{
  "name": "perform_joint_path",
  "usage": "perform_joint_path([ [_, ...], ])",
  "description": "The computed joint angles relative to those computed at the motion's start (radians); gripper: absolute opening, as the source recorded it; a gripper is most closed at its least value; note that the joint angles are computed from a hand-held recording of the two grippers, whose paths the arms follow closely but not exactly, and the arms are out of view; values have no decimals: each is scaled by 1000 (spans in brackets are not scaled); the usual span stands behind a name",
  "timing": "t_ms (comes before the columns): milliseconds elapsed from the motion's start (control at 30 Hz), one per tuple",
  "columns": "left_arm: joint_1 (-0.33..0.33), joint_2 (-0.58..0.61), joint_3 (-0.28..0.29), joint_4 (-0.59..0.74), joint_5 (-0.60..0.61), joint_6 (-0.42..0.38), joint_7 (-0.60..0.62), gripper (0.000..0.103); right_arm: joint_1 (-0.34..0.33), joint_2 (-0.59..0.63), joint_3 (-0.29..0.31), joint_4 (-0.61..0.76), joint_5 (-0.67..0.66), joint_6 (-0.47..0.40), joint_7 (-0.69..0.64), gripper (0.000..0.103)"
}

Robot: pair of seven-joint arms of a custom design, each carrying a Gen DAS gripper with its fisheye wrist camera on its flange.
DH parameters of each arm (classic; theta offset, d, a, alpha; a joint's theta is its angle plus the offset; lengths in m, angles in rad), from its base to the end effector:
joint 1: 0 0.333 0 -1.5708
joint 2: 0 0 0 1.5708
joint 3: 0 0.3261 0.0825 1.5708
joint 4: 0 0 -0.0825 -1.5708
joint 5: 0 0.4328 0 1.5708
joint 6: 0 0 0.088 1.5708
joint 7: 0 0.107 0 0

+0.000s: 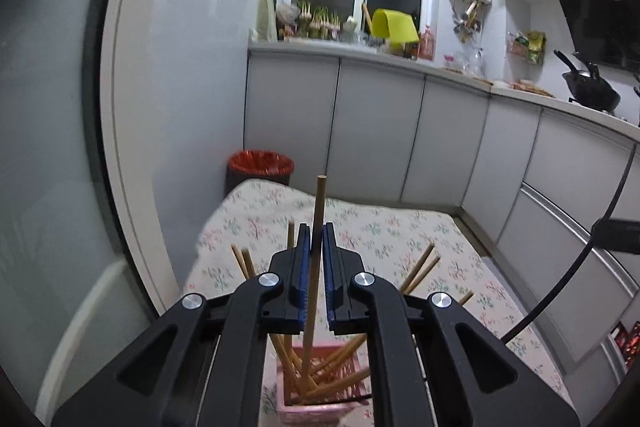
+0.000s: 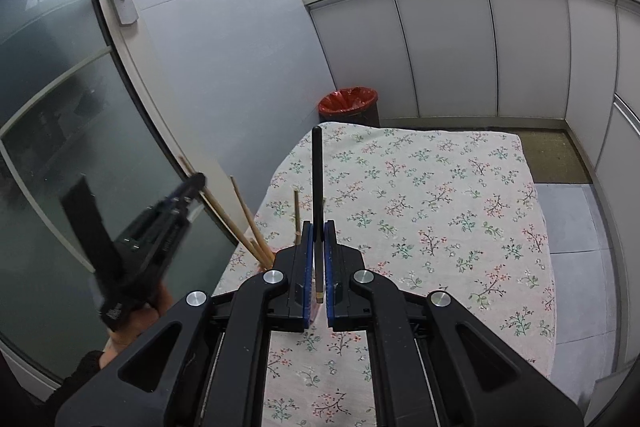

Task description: Organize utensils

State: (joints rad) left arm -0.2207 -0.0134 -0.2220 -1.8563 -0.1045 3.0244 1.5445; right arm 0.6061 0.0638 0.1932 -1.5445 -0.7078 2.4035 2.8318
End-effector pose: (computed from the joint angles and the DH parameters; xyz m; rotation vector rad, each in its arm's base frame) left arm 0.5899 -0.2721 0.6635 -1.3122 1.8225 -1.3278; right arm 0.4783 0.4783 0.7097 -1.4438 1.6507 -0.5282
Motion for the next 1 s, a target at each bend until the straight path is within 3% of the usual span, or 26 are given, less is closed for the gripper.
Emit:
perform_joint_path([
  [100, -1, -6, 4, 3, -70, -41, 28, 12, 6, 16, 1, 24, -6, 10, -1, 4],
  [133, -1, -14, 6, 1, -102, -49, 44, 18, 9, 25, 1, 37, -7, 13, -4, 4],
  [167, -1, -23, 8, -6, -126, -53, 59, 33, 13, 32, 0, 46, -7, 15, -7, 4],
  [200, 3, -37, 9, -19, -124, -53, 49, 41, 17, 41, -1, 57, -5, 17, -12, 4],
  [300, 37, -71, -5, -44, 4, -98, -63, 43, 36, 81, -5, 108, -4, 16, -36, 4],
  [367, 81, -89, -29, -47, 178, -183, -213, 45, 52, 104, -12, 139, -5, 9, -53, 4],
  [467, 93, -101, -26, -45, 244, -286, -286, 50, 76, 150, -24, 196, 1, 1, -85, 4],
  [667, 82, -99, 1, -48, 197, -406, -267, 56, 130, 262, -71, 316, -15, -39, -124, 4],
  [1000, 99, -99, 11, -52, 235, -421, -276, 69, 195, 453, -154, 528, 46, -101, -232, 4],
])
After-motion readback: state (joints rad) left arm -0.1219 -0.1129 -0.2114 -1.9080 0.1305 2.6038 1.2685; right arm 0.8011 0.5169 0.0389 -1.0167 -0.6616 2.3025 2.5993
